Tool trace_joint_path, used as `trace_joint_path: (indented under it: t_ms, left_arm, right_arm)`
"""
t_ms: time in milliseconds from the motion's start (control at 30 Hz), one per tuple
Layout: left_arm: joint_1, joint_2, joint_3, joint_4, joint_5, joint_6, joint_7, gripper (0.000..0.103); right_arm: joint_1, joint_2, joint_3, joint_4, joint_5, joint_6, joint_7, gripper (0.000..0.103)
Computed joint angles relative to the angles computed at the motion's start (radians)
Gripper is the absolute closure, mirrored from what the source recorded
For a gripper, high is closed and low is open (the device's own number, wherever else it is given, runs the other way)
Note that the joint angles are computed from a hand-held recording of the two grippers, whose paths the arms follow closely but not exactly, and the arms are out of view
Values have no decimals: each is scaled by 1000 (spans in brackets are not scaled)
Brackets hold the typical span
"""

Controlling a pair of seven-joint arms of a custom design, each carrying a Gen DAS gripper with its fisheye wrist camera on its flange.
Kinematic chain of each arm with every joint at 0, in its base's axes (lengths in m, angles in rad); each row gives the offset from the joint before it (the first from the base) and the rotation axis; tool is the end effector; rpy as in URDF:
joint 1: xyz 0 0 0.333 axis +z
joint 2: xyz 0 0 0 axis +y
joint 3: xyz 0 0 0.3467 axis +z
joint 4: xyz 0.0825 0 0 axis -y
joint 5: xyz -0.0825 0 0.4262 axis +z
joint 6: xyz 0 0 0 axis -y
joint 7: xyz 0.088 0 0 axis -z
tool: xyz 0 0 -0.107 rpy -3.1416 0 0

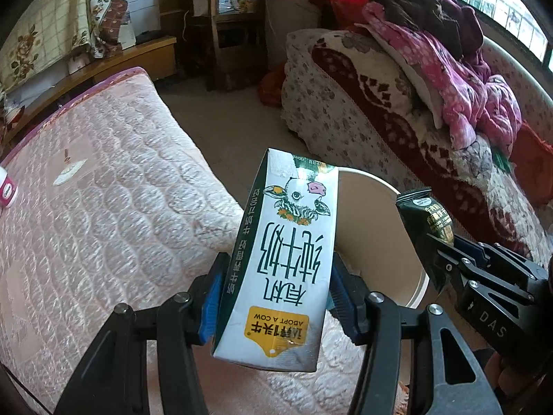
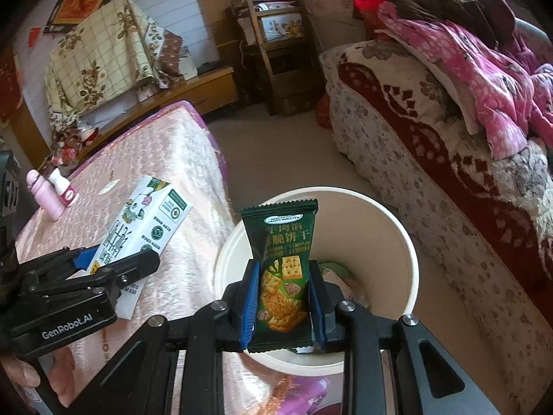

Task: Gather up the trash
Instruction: 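Carry the cracker packet and milk carton over the bucket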

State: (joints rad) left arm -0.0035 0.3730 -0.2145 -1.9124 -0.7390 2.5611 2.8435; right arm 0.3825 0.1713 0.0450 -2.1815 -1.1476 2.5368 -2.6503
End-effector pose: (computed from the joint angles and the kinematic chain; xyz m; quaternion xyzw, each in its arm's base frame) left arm 0.6782 -0.1299 0.3315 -0.3187 0.8992 -0.2959 0.0492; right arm 0.5438 0.2590 0.3250 -0.3888 0.8506 -0.2745 0.2236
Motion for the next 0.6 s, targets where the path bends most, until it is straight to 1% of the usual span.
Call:
trace_joint_path:
  t_ms: [367, 600]
  left_arm:
    - [-20, 32, -3, 32, 30, -27, -32, 45]
    - [-21, 55, -3, 55, 47, -42, -51, 46]
  right_arm:
    - [-18, -12, -6, -41, 14, 1, 41, 74]
    - [-26, -7, -7, -50, 25, 12, 51, 74]
